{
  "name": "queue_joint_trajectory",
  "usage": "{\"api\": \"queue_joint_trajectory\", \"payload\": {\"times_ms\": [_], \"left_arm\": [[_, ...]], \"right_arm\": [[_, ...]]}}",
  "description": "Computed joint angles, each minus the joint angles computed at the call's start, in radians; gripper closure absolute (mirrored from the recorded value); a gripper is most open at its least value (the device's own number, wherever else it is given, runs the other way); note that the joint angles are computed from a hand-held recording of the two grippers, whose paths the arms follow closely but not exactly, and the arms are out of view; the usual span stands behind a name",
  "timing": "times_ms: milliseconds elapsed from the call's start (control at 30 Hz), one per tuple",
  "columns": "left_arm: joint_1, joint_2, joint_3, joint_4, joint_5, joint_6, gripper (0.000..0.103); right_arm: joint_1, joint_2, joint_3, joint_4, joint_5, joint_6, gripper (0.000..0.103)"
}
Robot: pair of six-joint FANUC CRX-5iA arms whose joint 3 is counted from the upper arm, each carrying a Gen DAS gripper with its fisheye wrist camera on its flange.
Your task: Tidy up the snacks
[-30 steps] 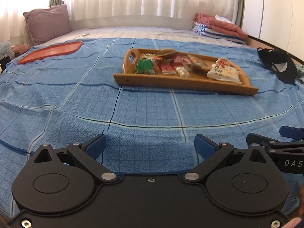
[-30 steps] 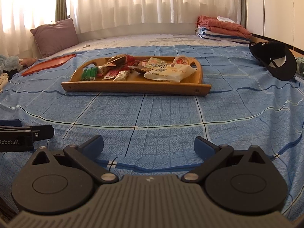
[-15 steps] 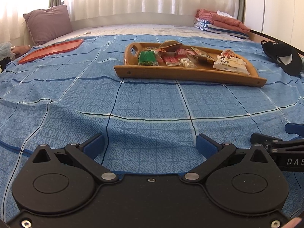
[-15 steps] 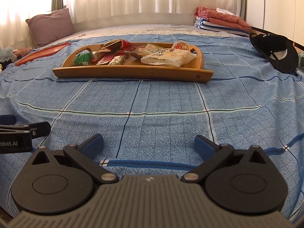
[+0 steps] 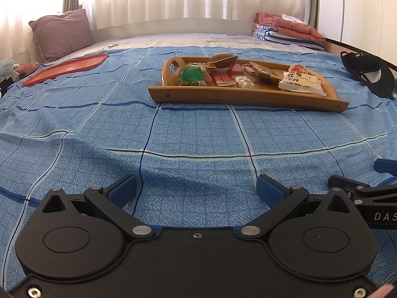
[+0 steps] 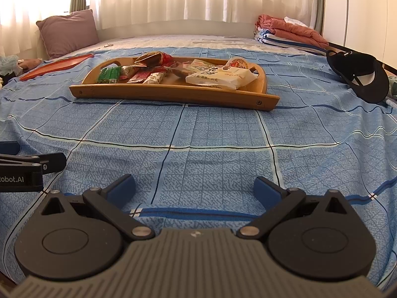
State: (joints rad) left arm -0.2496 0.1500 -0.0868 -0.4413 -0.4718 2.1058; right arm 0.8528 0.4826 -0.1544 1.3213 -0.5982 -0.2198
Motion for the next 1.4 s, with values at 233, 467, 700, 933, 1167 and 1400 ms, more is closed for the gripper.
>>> {"api": "queue_joint_trajectory", "payload": {"times_ms": [233, 467, 700, 933, 1167, 1400], "left_arm": [[0.005, -0.004, -0.008, 0.011, 0.012, -0.014, 0.0], [0.02, -0.003, -0.015, 0.063, 0.018, -0.073, 0.0], [0.026, -0.004, -0.022, 0.08, 0.027, -0.092, 0.0], [0.024, -0.004, -0.022, 0.072, 0.027, -0.087, 0.0], [0.024, -0.004, -0.022, 0.071, 0.027, -0.086, 0.0], [0.023, -0.004, -0.022, 0.067, 0.026, -0.083, 0.0]], "right_arm": [[-0.001, 0.0, -0.002, 0.004, -0.001, -0.001, 0.0], [0.0, 0.0, -0.001, 0.003, -0.001, 0.0, 0.0], [-0.001, 0.001, -0.001, 0.004, -0.001, -0.001, 0.0], [0.0, 0.001, 0.0, 0.003, -0.001, 0.0, 0.0], [0.0, 0.001, 0.0, 0.004, -0.002, 0.0, 0.0], [0.0, 0.001, 0.0, 0.004, -0.002, 0.0, 0.0]]}}
